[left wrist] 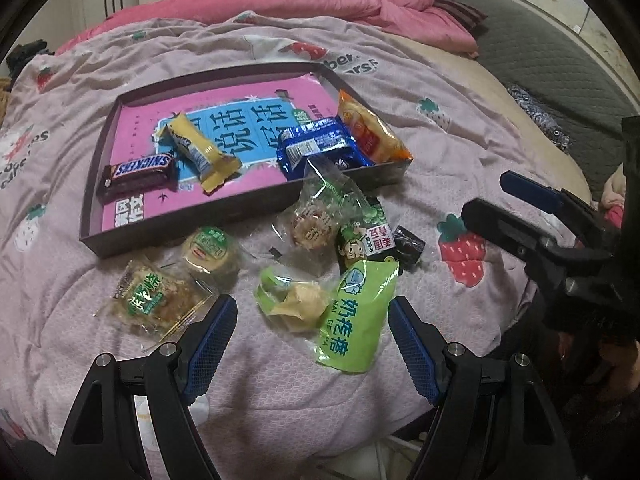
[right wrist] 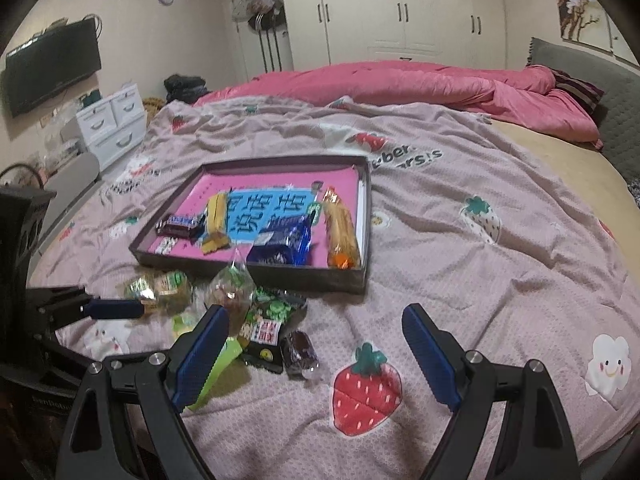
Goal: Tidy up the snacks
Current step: 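Grasp green milk-candy bag with left tool while right tool grasps chocolate roll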
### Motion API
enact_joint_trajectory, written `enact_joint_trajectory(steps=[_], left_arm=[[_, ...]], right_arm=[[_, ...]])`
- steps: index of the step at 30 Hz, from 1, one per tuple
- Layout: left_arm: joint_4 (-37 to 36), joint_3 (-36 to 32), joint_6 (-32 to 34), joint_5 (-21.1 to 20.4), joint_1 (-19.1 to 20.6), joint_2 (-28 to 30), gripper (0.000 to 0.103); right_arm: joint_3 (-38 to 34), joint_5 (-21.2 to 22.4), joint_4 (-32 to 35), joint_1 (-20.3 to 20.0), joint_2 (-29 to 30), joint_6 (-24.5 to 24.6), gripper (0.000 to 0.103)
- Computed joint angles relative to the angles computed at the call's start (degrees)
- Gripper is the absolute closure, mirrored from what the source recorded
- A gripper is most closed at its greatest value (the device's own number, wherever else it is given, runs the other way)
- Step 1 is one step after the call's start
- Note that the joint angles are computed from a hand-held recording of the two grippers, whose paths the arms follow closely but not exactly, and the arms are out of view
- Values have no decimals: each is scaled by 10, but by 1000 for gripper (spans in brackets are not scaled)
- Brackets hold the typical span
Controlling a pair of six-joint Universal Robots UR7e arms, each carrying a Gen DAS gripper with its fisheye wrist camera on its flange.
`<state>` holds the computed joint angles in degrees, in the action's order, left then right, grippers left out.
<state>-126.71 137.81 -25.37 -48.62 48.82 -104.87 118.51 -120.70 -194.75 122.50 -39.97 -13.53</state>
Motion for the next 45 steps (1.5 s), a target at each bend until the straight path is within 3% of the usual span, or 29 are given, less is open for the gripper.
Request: enact_joint_trajectory(steps=[16, 32, 40, 45], left_arm=[[-31, 0, 17, -9, 38, 36, 24], [-98, -3, 50, -33, 75, 84, 24], [-118, -1, 64, -34, 73, 100, 24], [-111, -3, 65, -30, 72, 101, 30]], right_arm=[[-8, -10, 81, -20, 10, 8, 15], [-26, 4, 116, -37, 26, -16, 48], [-42, 3, 127, -40, 42, -36, 50], [-48, -1, 128, -40, 50, -50, 53]])
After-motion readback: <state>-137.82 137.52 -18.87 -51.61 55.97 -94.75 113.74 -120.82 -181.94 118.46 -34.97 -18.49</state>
